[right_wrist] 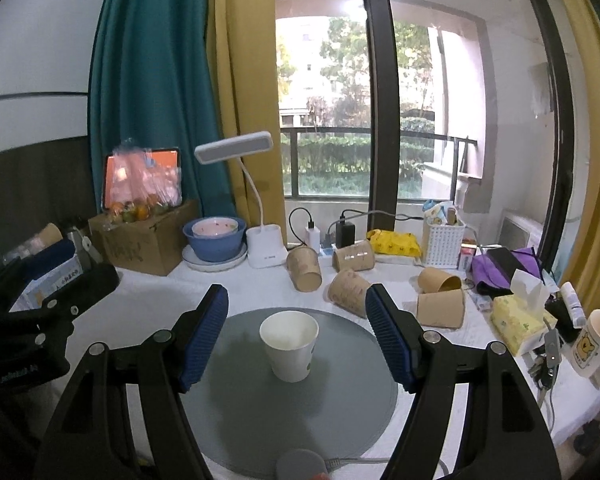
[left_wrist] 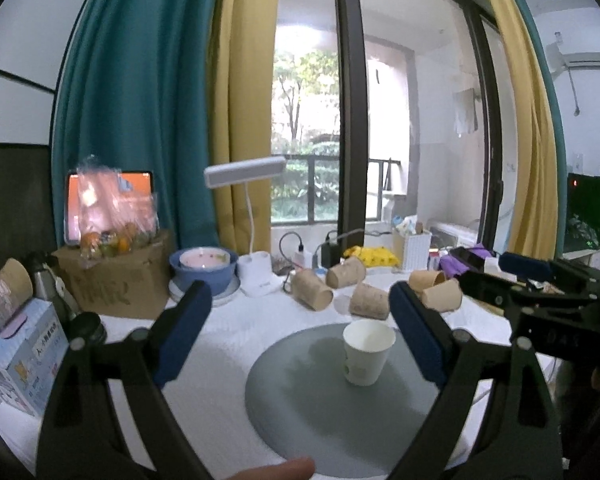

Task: Flip cup upright

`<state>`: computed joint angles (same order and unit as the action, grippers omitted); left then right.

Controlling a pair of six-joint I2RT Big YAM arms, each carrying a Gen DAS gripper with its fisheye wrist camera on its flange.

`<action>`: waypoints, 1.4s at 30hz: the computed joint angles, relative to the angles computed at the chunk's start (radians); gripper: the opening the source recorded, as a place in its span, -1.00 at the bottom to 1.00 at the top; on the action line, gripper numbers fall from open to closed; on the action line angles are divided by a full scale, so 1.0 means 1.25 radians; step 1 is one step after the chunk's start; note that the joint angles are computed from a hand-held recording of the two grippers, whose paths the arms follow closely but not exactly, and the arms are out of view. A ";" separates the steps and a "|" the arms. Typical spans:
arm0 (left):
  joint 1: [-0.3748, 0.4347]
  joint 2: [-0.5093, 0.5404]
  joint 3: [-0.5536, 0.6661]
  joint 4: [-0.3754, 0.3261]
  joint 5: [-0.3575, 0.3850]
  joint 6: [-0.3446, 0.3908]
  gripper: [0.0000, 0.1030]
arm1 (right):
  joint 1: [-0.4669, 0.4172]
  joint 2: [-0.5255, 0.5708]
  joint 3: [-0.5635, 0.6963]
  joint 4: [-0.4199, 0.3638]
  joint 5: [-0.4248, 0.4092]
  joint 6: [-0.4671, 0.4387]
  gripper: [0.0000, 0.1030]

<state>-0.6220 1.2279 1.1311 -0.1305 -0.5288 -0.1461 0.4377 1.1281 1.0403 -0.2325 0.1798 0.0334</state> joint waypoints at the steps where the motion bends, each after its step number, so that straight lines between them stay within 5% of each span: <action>1: -0.002 -0.002 0.000 0.003 -0.003 0.001 0.77 | 0.000 -0.004 -0.002 0.002 -0.001 0.000 0.44; 42: -0.016 -0.031 -0.021 0.034 -0.002 -0.013 0.77 | 0.007 -0.030 -0.009 0.002 -0.019 0.006 0.44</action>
